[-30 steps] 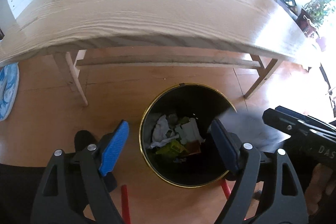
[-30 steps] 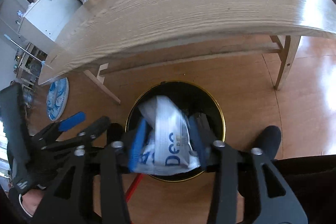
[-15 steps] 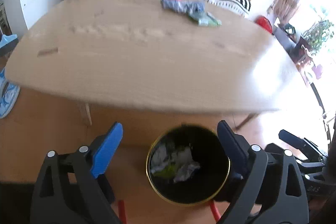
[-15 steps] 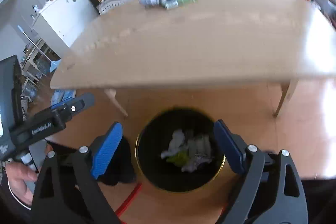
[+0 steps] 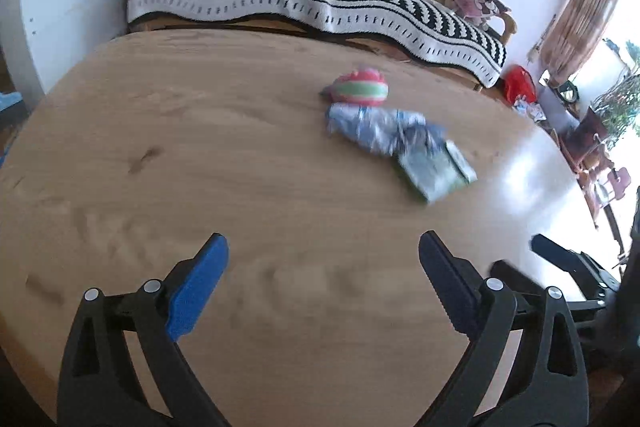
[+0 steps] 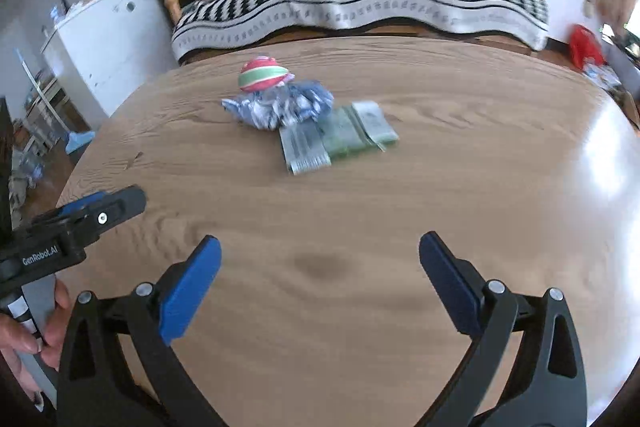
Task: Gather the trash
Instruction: 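Raise both open tools back over the table, then grasp the pink-green ball with the left tool while the right tool grasps the green pack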
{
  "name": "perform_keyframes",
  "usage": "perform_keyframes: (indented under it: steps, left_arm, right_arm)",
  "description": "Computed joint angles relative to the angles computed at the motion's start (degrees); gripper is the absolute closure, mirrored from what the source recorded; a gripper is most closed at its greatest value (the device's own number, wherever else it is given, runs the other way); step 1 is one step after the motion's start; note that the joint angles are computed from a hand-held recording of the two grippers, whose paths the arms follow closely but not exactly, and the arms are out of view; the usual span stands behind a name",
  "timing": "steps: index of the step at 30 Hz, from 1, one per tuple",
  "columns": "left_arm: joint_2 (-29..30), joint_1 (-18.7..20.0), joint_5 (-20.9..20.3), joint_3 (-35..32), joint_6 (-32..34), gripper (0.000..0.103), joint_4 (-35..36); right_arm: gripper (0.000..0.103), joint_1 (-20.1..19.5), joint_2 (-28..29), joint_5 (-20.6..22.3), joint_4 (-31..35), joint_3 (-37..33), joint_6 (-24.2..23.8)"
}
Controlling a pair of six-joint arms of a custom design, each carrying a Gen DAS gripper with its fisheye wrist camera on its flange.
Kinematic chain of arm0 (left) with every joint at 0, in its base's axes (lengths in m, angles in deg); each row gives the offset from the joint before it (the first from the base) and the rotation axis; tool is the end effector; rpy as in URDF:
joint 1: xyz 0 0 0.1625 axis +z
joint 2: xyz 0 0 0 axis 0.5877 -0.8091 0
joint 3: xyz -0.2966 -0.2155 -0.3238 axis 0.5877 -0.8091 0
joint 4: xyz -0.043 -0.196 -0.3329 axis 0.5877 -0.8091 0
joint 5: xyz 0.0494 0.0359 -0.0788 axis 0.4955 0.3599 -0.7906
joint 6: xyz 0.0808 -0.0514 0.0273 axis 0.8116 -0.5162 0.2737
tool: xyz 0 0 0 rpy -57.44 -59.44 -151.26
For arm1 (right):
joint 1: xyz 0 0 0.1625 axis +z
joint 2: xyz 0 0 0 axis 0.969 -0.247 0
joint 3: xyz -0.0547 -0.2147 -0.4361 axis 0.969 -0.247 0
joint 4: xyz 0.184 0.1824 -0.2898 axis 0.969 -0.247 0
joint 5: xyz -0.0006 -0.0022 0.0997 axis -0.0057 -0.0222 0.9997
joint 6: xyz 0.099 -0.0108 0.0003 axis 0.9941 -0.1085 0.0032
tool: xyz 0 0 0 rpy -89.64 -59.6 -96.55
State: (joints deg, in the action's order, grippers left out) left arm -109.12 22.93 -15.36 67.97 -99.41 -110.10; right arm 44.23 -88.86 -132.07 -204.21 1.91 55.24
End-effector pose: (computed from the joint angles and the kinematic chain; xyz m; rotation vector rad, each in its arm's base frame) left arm -0.1505 -0.6516 0.4417 0.0587 2.3987 -0.8924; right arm 0.4862 -0.6891 0.0942 0.6541 -2.4880 0.6042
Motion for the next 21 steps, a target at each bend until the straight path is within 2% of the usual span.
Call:
perform_keyframes:
  steps: [2,5,7,10,14,16,18,19,21]
  left_arm:
    - [2.7,1.4,0.5,-3.5,2.0,0.010,-0.8]
    - [6.3,4.2,-1.4,-9.1,1.1,0.010,-0.4]
    - [8.3,5.6,-2.7,-12.4,0.6,0.010,0.1]
    - [11.8,7.2,-3.5,-18.2,2.3,0.010,1.2]
    - [16.5,7.8,-3.9,-24.8,10.0,0.008,-0.8]
    - [18.0,8.2,-5.1,-26.3,11.1,0.007,-2.2]
    - [19.5,8.8,-6.6,-28.2,11.2,0.007,0.2]
    - [20.5,8.9,-6.2,-29.8,11.2,0.007,2.5]
    - [21.6,8.8,-4.2,-30.4,12.1,0.007,1.5]
  right_arm:
    - [0.007,-0.8,3.0,-0.4,3.2,-5.9,0.6]
    - [0.007,-2.3,5.6,0.9,7.1,-11.6,4.7]
    - [0.007,-2.9,6.4,0.2,7.5,-12.8,6.4]
    - [0.007,-3.6,6.7,2.1,9.2,-13.1,8.9]
    - [0.007,-3.0,7.0,0.9,8.6,-13.0,5.1]
    - [0.007,-2.9,6.7,0.5,6.5,-12.0,3.5]
    - [0.007,-2.8,6.7,0.8,5.4,-11.8,3.2]
    - [0.007,-2.8,6.8,0.9,5.3,-12.0,3.2]
    - [0.007,-2.7,6.8,1.1,5.5,-11.9,3.0]
